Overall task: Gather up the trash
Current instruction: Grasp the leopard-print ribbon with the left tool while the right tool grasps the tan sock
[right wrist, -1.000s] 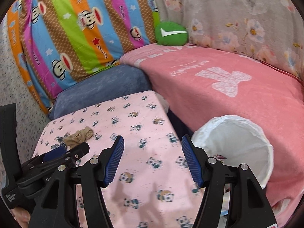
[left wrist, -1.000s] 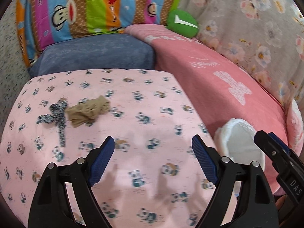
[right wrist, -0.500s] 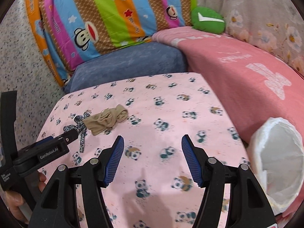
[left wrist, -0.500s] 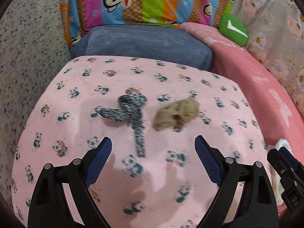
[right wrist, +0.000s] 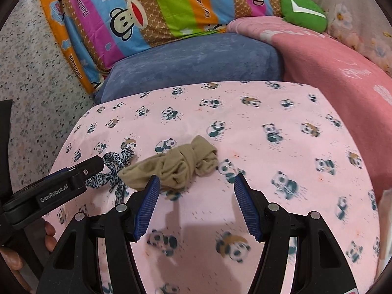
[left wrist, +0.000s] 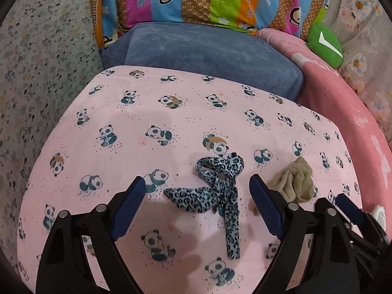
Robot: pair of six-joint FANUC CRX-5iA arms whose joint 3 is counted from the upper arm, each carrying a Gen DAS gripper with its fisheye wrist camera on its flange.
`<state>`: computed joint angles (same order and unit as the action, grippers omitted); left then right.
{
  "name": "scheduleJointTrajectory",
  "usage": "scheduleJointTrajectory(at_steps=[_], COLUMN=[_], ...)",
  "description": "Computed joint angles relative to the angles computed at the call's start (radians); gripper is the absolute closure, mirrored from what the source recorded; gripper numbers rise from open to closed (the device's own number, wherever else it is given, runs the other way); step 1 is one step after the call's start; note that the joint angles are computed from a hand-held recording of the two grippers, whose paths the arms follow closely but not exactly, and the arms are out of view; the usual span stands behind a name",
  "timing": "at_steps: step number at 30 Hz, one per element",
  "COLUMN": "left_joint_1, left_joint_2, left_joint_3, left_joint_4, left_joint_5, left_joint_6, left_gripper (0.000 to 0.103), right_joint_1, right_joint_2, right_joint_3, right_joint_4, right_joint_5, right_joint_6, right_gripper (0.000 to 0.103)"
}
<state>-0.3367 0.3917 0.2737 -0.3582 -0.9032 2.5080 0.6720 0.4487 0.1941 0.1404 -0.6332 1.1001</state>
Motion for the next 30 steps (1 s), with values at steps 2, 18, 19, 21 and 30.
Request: scheduleJointTrajectory(at_steps=[2, 18, 19, 21, 30], left_joint_1=[0.015, 0.015, 0.005, -0.019, -0.140], left_joint_2=[0.008, 0.038, 0.037, 0.037, 0.065], left_joint_3=[-0.007, -0.007, 0.002, 0.025, 0.171], left_joint_4=[0.030, 0.140, 0.133, 0.115, 0.062], left_joint_5=[0.018, 0.074, 0.069, 0.058, 0.016], left_joint_6=[-0.026, -0.097, -0.094, -0.090, -0.090], left_gripper=[0.028, 0.094, 0.096, 0.097, 0.098], right_joint_1=[0.000, -0.015, -0.016, -0.018, -0.073], right_joint_2=[0.031, 0.014, 0.001, -0.037, -0.223], right_joint_3=[0.043, 0.009, -0.007, -0.059, -0.272], right_joint_4=[-0.028, -0.043, -0.029, 0.024, 0.172], right_joint_5=[-0.019, -0.009, 0.000, 0.028, 0.127], right_joint_6=[0.026, 0.033, 0.020, -0.022, -0.166], right_gripper=[0.042, 0.084, 0.084, 0.084, 0.084])
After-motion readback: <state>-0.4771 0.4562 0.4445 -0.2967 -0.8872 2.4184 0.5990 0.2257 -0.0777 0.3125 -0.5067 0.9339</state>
